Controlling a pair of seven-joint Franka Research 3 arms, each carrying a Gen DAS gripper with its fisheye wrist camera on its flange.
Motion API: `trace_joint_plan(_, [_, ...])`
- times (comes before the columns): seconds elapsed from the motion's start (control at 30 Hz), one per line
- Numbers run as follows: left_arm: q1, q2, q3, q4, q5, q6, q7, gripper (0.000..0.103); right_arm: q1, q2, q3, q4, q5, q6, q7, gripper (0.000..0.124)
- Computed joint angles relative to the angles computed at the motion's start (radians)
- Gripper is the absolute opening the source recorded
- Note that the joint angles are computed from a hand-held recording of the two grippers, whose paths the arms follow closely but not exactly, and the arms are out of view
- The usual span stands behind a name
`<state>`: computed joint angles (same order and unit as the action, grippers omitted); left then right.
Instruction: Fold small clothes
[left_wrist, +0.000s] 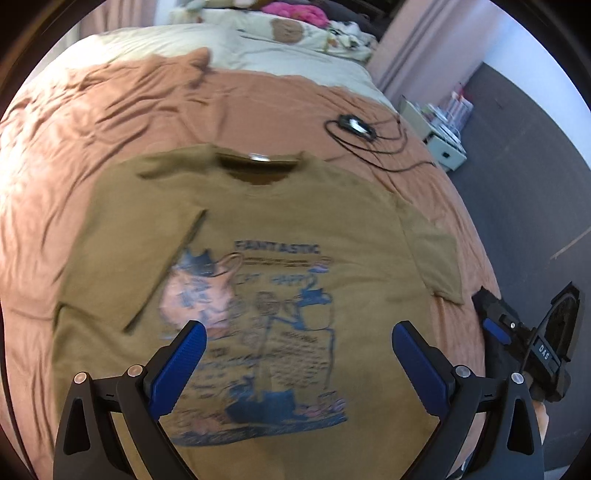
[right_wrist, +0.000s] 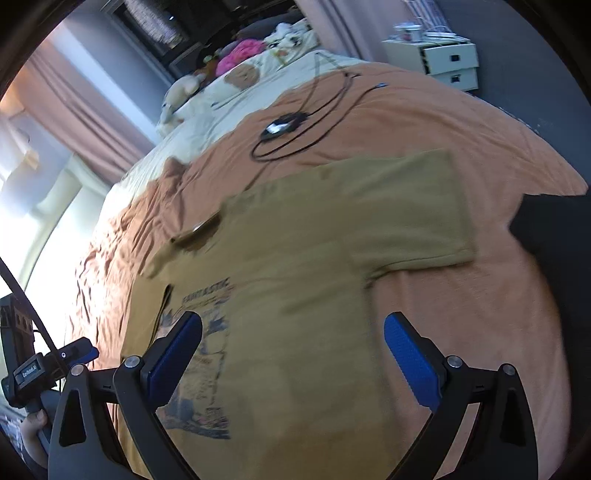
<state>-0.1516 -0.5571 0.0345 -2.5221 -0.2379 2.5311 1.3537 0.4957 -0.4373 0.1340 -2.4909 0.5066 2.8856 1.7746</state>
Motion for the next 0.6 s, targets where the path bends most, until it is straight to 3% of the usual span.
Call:
trace_joint_plan(0.13, [-0.017,0.078,-0.031,0.055,0.011,0.011,-0.001,0.101,0.014,-0.012,-0.029,-0.036,0.049,0.045,-0.002,0.099])
trace_joint_plan(0.3, [-0.03,0.167,-0.066,0.119,0.019,0.034,-0.002,0.097,0.094,-0.009,-0.113,-0.083,0.182,0.126,-0.052,0.096])
trace_joint_plan(0.37, [-0.033,0.204,-0.077,0.15,0.021,0.025,-0.004,0.089,0.122,-0.003,-0.143,-0.094,0.24,0.149,-0.072,0.082])
trace_joint_plan(0.47, [-0.035,0.266,-0.098,0.205,0.019,0.009,-0.011,0.078,0.207,0.01,-0.226,-0.098,0.375,0.178,-0.138,0.07])
trace_joint_plan(0.6, [-0.032,0.341,-0.131,0.27,0.037,0.007,-0.013,0.066,0.394,0.047,-0.413,-0.055,0.679,0.208,-0.386,0.053])
